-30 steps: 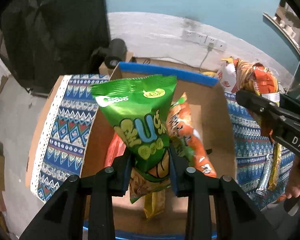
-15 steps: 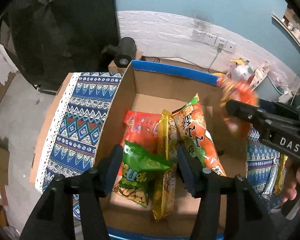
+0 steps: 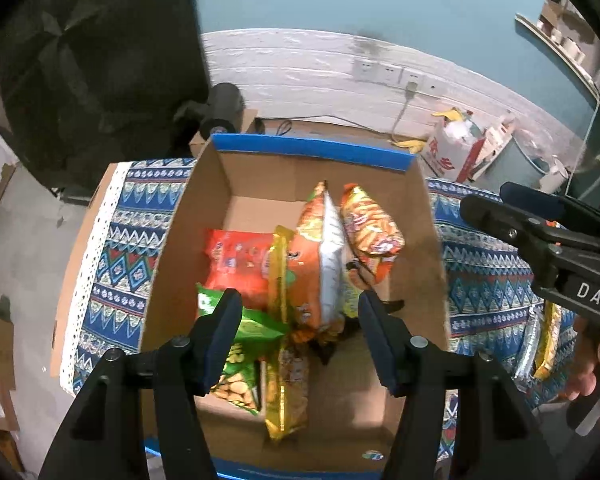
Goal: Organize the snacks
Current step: 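Carry both bags over the box and open both grippers to drop them, then move both grippers back over the remaining snacks on the cloth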
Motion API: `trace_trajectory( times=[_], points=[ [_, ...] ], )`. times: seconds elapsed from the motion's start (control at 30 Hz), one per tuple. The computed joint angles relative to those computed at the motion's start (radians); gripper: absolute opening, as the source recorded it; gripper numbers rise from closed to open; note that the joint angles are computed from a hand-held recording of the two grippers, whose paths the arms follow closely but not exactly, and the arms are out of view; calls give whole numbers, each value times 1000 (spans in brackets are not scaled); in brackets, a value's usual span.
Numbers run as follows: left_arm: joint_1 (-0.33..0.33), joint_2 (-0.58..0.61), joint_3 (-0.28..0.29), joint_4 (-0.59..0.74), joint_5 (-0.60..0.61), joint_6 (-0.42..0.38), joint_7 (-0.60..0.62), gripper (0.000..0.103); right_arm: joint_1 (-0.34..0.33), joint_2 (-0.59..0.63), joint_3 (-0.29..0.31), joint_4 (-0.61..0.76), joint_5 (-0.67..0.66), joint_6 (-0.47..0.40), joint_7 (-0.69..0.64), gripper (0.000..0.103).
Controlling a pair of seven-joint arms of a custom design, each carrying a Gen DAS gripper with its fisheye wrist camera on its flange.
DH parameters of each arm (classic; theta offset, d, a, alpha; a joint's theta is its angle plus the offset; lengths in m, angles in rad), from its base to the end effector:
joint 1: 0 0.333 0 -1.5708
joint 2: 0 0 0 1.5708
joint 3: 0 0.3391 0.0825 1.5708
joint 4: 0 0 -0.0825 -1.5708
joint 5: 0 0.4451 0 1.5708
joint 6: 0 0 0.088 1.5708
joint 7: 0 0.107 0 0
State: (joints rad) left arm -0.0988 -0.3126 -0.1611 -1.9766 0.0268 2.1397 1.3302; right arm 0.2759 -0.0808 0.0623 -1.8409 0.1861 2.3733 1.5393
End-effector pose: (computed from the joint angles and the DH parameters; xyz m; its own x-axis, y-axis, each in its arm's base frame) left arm 0.5322 -0.1529 0.6645 -0.0408 -0.9986 0.0342 -0.8886 0.0206 -0.4582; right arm 0.6037 0.2160 0.6381 0.3187 -0.9344 -0.1589 -0.8030 -0.1771 -0.5691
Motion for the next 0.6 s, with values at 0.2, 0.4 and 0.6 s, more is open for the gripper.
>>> trace_trajectory(
  times=[0.2,0.4,0.6],
  points=[
    [-22,9,-21,15,16,14,12,68,-20,-53,-13,-49,-39,-12,14,72],
    [-45,27,-38,37,31,9,21,69,-46,-114,-26,-107,-74,-17,24,72],
    [-70,52,-56,63,46,-1,30,70,-73,-167,-38,-160,-104,-25,37,72]
  ],
)
